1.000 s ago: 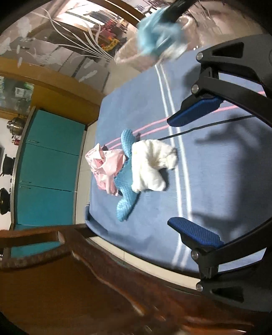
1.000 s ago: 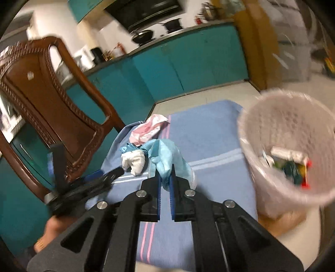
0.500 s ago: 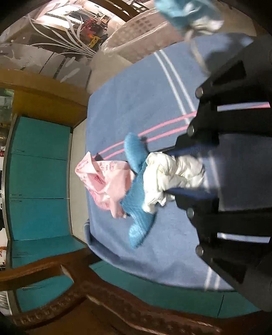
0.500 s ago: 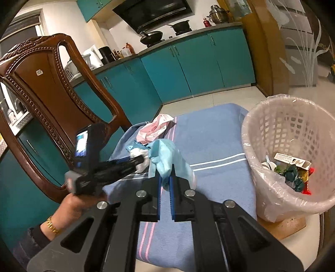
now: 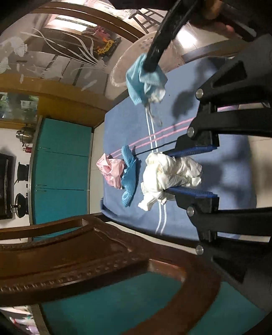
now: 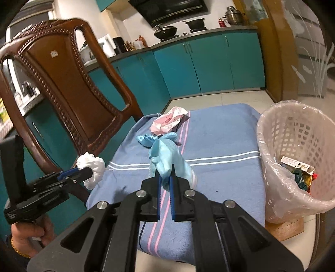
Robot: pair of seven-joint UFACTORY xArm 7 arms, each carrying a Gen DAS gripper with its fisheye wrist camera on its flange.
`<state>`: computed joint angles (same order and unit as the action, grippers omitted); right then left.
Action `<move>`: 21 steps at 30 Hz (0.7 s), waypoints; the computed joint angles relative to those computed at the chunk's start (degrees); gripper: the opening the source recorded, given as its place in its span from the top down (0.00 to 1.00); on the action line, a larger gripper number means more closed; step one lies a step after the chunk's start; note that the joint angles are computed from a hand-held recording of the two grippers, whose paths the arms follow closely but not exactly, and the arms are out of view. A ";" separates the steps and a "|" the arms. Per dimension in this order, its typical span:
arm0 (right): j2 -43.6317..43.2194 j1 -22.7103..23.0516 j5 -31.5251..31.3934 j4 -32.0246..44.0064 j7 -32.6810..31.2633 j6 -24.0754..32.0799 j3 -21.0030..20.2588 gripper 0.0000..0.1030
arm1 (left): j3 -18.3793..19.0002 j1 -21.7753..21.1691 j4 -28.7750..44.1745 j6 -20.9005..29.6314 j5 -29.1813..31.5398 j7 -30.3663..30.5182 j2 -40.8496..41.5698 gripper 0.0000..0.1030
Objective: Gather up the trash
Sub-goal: 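Carry the blue mask and white cloth over the wastebasket and open both tools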
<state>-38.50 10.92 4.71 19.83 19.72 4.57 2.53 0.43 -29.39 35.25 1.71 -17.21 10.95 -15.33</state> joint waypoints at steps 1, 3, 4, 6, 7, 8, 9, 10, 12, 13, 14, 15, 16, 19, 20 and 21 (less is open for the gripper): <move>0.28 -0.15 -0.14 0.10 0.17 0.21 0.48 0.93 | 0.22 -0.49 0.10 -0.06 -0.26 0.18 0.35 0.72; 0.53 -0.31 -0.40 0.26 0.34 0.72 0.94 0.93 | 0.70 -1.37 0.75 -0.25 -0.47 1.29 1.44 0.72; 0.64 -0.65 -0.67 0.31 0.52 0.97 1.49 0.93 | 1.09 -1.89 0.62 -0.63 -0.83 2.14 1.71 0.72; 0.76 -1.77 -1.53 0.32 1.06 1.44 2.96 0.93 | 0.59 -1.52 1.06 -1.13 -0.95 2.09 2.85 0.72; 0.92 -1.98 -1.79 0.46 1.25 1.58 3.20 0.93 | 0.61 -1.42 1.29 -1.39 -1.16 2.17 3.48 0.72; 1.12 -1.98 -1.97 0.50 1.35 1.62 3.22 0.93 | 0.27 -1.01 1.53 -1.50 -1.18 1.93 3.94 0.72; 1.33 -1.99 -2.12 0.54 1.42 1.63 3.19 0.93 | -0.17 -0.45 1.84 -1.47 -1.05 1.57 4.43 0.72; 1.39 -1.97 -2.26 0.51 1.42 1.65 3.08 0.93 | -0.35 -0.24 2.17 -1.63 -1.11 1.57 5.00 0.72; 1.49 -2.02 -2.45 0.48 1.54 1.65 3.03 0.93 | -0.81 0.20 2.32 -1.80 -1.20 1.58 5.21 0.71; 1.30 -2.00 -2.53 0.35 1.62 1.75 3.06 0.93 | -0.66 -0.01 2.28 -1.88 -1.53 1.88 5.13 0.71; 1.32 -2.02 -2.64 0.36 1.67 1.81 3.11 0.93 | -0.74 -0.07 2.11 -1.96 -1.69 1.97 5.01 0.71; 1.34 -1.93 -2.71 0.40 1.61 1.89 2.99 0.93 | -0.76 -0.05 2.01 -2.04 -1.73 2.05 4.90 0.71; 1.36 -1.90 -2.78 0.44 1.56 1.95 2.92 0.93 | -0.85 0.02 1.82 -2.18 -1.74 1.95 4.77 0.71; 1.42 -1.68 -2.88 0.43 1.41 2.05 2.74 0.93 | -0.48 -0.34 1.75 -2.13 -2.11 2.15 4.62 0.71; 1.39 -1.60 -2.86 0.33 1.40 2.03 2.71 0.93 | -0.49 -0.31 1.79 -2.00 -2.10 2.09 4.65 0.71; 1.41 -1.37 -2.83 0.30 1.24 2.10 2.48 0.93 | -0.35 -0.43 1.77 -1.90 -2.21 2.24 4.61 0.71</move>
